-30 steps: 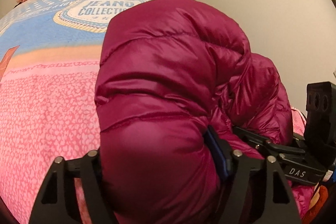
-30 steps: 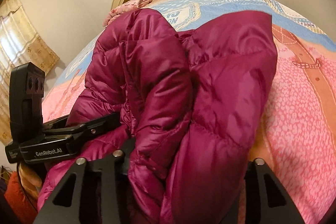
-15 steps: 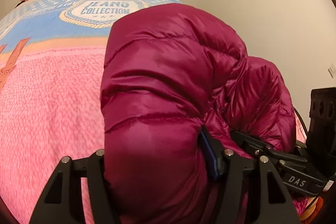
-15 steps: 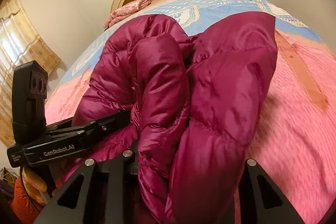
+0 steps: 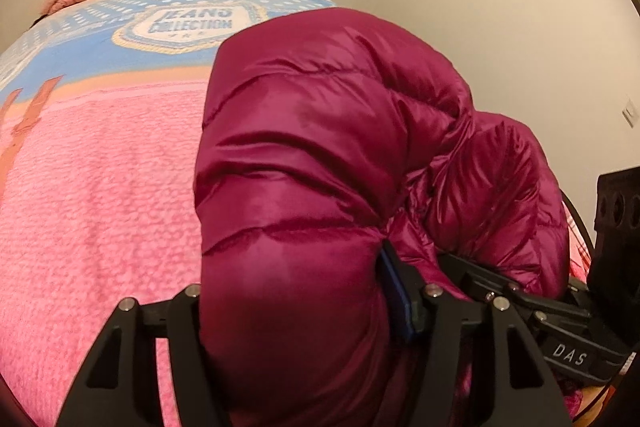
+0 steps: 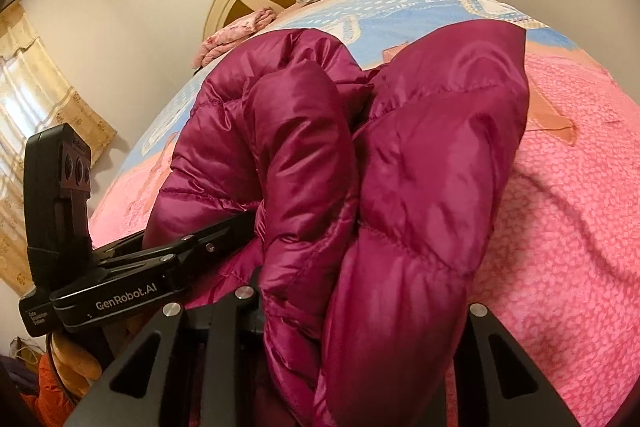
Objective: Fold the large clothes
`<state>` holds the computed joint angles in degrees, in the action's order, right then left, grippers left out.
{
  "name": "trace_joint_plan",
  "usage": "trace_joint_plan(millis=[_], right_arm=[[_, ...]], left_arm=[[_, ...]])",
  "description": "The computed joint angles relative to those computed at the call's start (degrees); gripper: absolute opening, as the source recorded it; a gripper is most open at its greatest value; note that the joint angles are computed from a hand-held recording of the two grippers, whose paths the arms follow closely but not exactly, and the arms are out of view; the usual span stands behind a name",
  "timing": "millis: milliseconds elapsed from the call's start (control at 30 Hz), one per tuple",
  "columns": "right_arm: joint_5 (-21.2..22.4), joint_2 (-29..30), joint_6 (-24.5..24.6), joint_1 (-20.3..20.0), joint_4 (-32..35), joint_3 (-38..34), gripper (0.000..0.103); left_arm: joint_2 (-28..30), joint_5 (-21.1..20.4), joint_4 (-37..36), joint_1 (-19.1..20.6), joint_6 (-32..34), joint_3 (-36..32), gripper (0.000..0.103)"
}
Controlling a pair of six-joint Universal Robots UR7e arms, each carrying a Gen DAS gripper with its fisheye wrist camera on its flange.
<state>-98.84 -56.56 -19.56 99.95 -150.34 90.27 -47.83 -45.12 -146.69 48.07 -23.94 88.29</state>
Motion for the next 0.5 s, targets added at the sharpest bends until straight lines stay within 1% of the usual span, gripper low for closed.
trace_joint_plan(millis=[33, 100, 167, 233, 267, 367, 500], right_arm=[[0.3, 0.2, -0.3, 0.0, 0.2, -0.2, 0.033], [0.7, 0.8, -0.8, 0.3, 0.1, -0.5, 0.033], [0.7, 1.4, -1.0, 0.5, -0.2, -0.8, 0.033], [0.9, 1.3, -0.9, 0.4, -0.5, -0.4, 0.033], [0.9, 1.1, -0.9, 0.3, -0.7, -0.1, 0.033], [0.0, 0.2, -1.6, 0.7, -2.8, 1.3, 0.033], [-0.2, -1.9, -1.1, 0.5, -4.3, 3.8, 0.032]], left_arm=[[-0.2, 1.1, 0.5, -0.5, -0.4, 0.2, 0.063], [-0.9, 2.9, 1.1, -1.2, -1.1, 1.0, 0.059], [-1.4, 3.5, 1.1, -1.5, -1.6, 1.6, 0.059], [-2.1, 3.1, 1.0, -1.7, -2.8, 2.7, 0.059], [-2.6, 3.0, 1.0, -2.5, -4.3, 3.8, 0.059], [-2.9, 2.7, -0.4, -3.2, -4.3, 4.9, 0.056], [-3.0, 2.3, -1.1, -4.4, -4.2, 5.9, 0.056]])
